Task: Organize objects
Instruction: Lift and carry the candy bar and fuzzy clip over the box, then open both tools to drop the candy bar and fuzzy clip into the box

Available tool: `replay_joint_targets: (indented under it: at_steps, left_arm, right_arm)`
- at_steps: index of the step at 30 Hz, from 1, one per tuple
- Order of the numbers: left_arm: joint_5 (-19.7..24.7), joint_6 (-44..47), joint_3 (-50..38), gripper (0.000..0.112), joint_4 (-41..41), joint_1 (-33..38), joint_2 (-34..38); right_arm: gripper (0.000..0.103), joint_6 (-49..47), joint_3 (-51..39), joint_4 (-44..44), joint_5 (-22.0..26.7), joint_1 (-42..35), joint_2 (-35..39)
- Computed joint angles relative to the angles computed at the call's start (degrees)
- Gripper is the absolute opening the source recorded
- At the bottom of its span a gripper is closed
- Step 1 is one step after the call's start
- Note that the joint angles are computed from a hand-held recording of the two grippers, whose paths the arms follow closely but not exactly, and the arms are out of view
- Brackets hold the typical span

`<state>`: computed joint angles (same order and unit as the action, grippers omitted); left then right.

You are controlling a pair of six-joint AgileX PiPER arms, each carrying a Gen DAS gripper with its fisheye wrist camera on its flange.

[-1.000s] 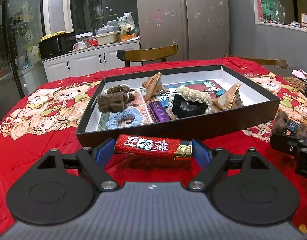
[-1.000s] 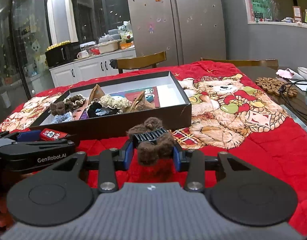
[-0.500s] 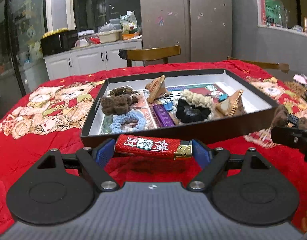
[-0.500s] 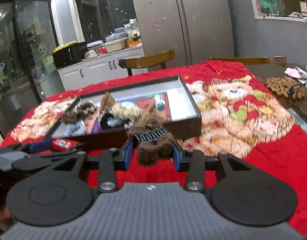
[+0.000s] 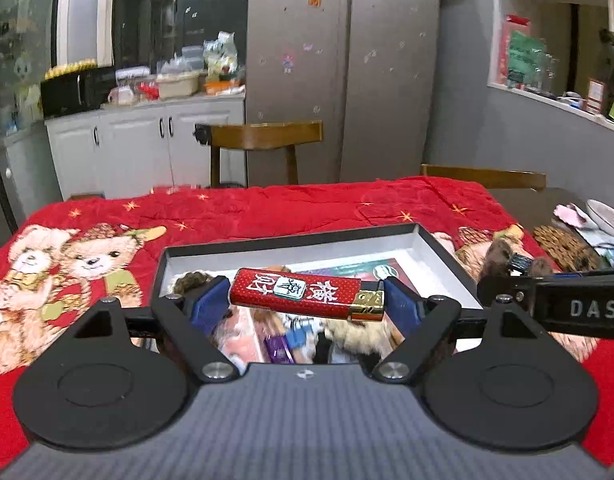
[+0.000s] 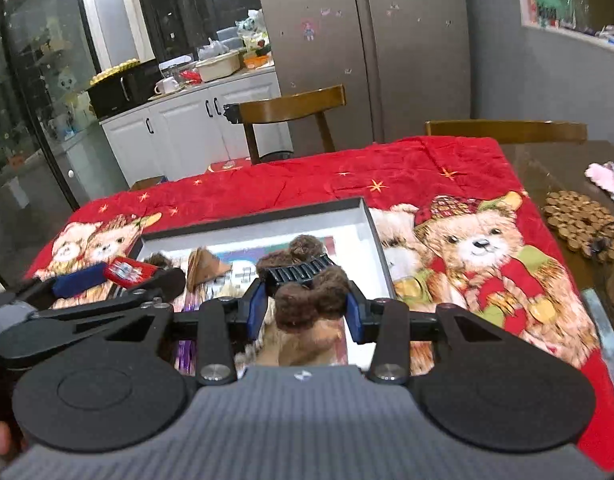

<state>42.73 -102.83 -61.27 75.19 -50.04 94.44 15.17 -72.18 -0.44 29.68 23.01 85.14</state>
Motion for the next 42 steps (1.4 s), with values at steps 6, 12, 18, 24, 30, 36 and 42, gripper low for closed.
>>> replay_joint_targets:
  at_steps: [6, 12, 18, 24, 30, 36, 42]
  left_arm:
    - [-8.8, 10.8, -11.7, 0.086, -10.7, 9.2, 8.4]
    - [-17.3, 19.5, -18.2, 0.086, -21.1, 16.4, 15.5]
    - [-12.6, 20.2, -21.1, 0.086, -17.9, 15.8, 19.2]
    - [-12.7, 18.0, -20.3, 0.086, -16.2, 15.7, 19.1]
    - [-13.1, 18.9, -20.0, 0.086, -18.4, 16.1, 19.0]
    - [-12.8, 24.3, -20.7, 0.086, -25.5, 17.5, 18.5]
    - [-11.4, 34.1, -21.9, 0.086, -35.5, 18.7, 16.5]
  right_arm:
    - [0.045, -5.6, -12.5, 6.6, 3.0, -3.4, 12.8]
    - [0.045, -13.9, -21.7, 18.8, 6.2, -8.3, 23.8]
    - [0.045, -17.7, -25.6, 23.1, 9.8, -9.6, 28.9]
    - [0.048, -19.1, -23.9, 23.0, 7.3, -8.7, 28.5]
    - [0.055, -21.0, -23.7, 24.7, 7.2, -9.0, 28.3]
    - [0.074, -23.2, -25.2, 27.8, 9.5, -10.0, 28.8]
    - [0.082, -26.9, -23.7, 31.2, 9.2, -10.5, 26.3]
